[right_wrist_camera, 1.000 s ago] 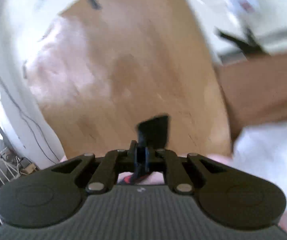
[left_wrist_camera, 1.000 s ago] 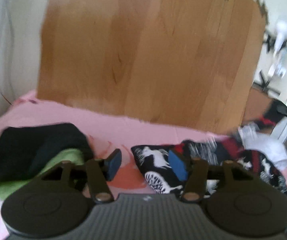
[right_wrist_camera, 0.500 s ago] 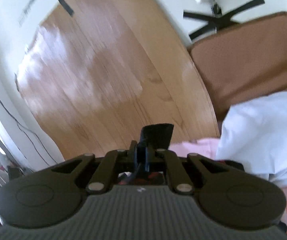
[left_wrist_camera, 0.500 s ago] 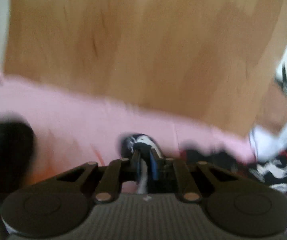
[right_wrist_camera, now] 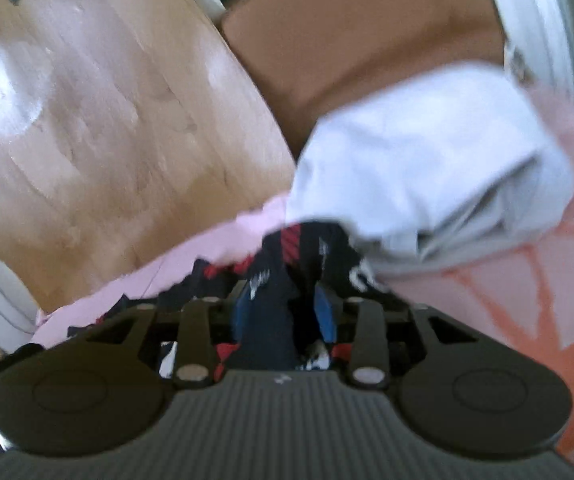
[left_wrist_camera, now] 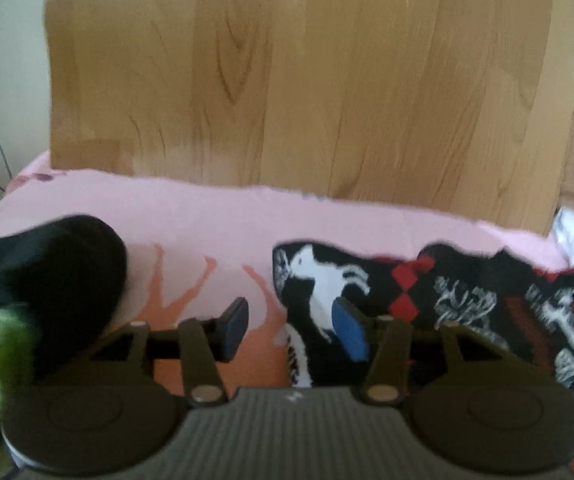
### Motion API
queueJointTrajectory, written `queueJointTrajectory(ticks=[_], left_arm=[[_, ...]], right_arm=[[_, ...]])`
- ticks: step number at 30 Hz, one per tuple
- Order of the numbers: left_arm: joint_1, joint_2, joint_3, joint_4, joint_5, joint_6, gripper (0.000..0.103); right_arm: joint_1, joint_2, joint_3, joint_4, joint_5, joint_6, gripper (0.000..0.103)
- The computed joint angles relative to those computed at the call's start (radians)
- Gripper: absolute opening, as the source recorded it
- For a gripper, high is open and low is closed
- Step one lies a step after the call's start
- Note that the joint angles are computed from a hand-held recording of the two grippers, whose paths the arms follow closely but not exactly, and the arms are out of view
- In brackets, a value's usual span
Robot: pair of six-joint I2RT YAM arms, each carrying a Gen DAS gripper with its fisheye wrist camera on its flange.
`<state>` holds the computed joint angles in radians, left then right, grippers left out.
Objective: Fold small clothes
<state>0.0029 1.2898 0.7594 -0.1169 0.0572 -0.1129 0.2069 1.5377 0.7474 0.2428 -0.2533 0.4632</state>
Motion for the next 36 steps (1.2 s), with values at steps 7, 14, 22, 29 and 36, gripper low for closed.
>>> queueJointTrajectory(ticks=[7, 14, 22, 29, 36], left_arm=[[-0.055, -0.078, -0.049, -0.009, 0.019, -0.012, 0.053], [-0.075, -0.073, -0.094, -0.016, -0.022, 0.001, 0.054], [0.01, -0.084, -0.064, -0.032, 0.047, -0.101, 0.054], [-0.057, -0.099, -0.129, -0.007, -0.003, -0.056, 0.052], [-0.043, -0.077, -0.198, 0.105, 0.002, -0.058, 0.058]], right_arm=[[0.071, 0.087, 0.036, -0.049, 0.035, -0.083, 0.023], [0.051, -0.016, -0.027, 0.017, 0.211, -0.115, 0.003], [0.012, 0.023, -0.008, 0.02, 0.022, -0.04, 0.029], [0.065, 0.106, 0.076, -0.069, 0.077, -0.113, 0.036], [0.069, 0.035, -0.001, 0.037, 0.123, -0.164, 0.007]])
